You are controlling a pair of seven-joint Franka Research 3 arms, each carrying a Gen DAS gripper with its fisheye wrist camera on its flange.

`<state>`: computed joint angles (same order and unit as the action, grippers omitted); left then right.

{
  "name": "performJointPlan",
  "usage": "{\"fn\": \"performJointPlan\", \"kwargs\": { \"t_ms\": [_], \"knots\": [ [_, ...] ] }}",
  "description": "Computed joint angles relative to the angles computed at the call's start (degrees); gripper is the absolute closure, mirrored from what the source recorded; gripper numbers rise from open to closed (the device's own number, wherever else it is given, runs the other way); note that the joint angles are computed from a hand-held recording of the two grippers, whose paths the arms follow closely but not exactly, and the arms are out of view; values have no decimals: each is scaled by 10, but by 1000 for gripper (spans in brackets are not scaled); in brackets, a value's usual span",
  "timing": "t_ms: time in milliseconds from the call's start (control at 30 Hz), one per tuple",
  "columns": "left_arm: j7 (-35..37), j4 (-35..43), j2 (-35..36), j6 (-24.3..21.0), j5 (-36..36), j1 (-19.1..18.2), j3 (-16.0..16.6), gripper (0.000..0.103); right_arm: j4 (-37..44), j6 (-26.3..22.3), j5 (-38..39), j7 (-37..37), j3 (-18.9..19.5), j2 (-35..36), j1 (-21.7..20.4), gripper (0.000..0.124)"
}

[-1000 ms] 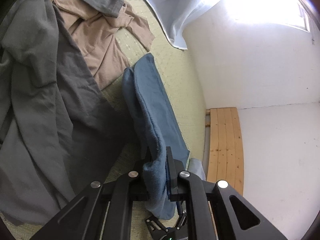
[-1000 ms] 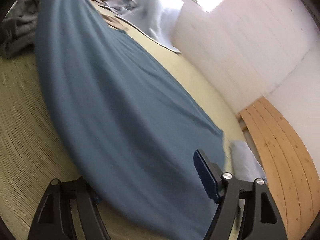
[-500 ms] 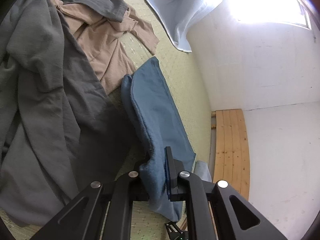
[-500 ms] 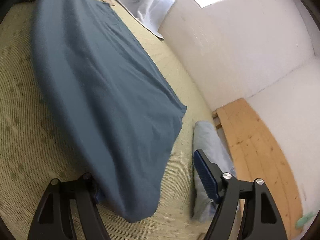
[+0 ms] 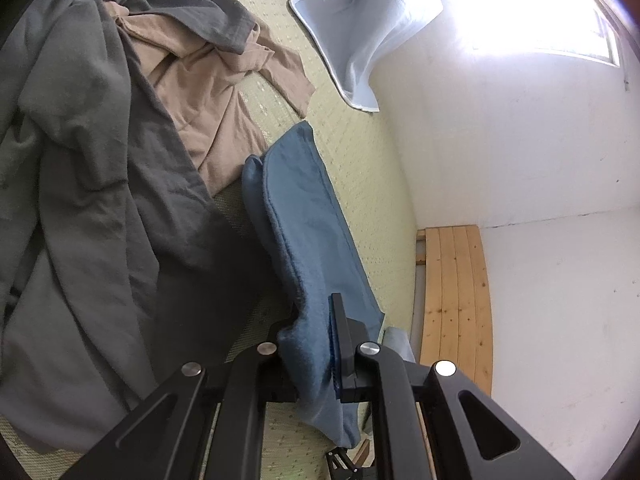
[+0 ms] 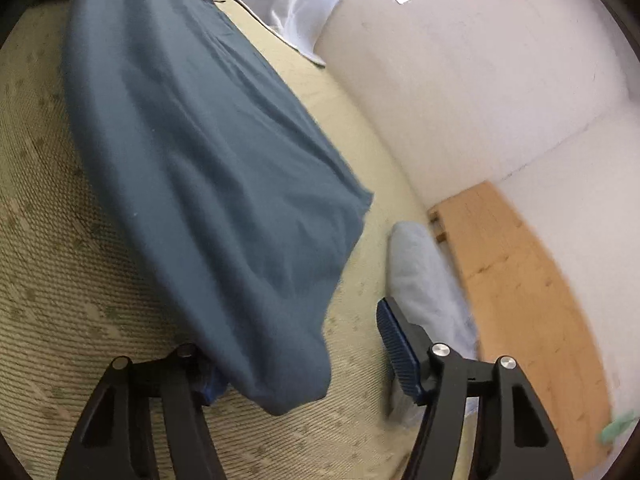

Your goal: Fold clothes

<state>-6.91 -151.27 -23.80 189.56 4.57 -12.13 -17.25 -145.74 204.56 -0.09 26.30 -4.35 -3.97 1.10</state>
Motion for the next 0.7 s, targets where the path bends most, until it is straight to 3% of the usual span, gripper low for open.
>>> {"fn": "performJointPlan", "kwargs": {
  "t_ms": [133, 233, 433, 600, 667, 700],
  "knots": [
    [-2, 2, 3, -3, 0, 2, -2, 94, -7, 34, 7, -46, 7, 15, -1, 91],
    [-5, 1, 1, -7, 0, 2, -2, 94, 1, 8, 55, -78, 16, 15, 2, 101],
    [-10, -2, -3, -11, 1, 4, -5, 94, 31, -65, 237, -221, 56, 5, -8, 98],
    [-12, 1, -1, -14, 3, 7, -8, 94, 17, -19, 168, -209, 30, 12, 5, 101],
    [-12, 2, -1, -17, 5, 8, -10, 94, 24, -24, 208, -246, 38, 15, 5, 107],
    [-13, 3, -2, -18, 5, 9, -10, 94, 27, -27, 229, -269, 42, 18, 5, 117]
  ]
}}
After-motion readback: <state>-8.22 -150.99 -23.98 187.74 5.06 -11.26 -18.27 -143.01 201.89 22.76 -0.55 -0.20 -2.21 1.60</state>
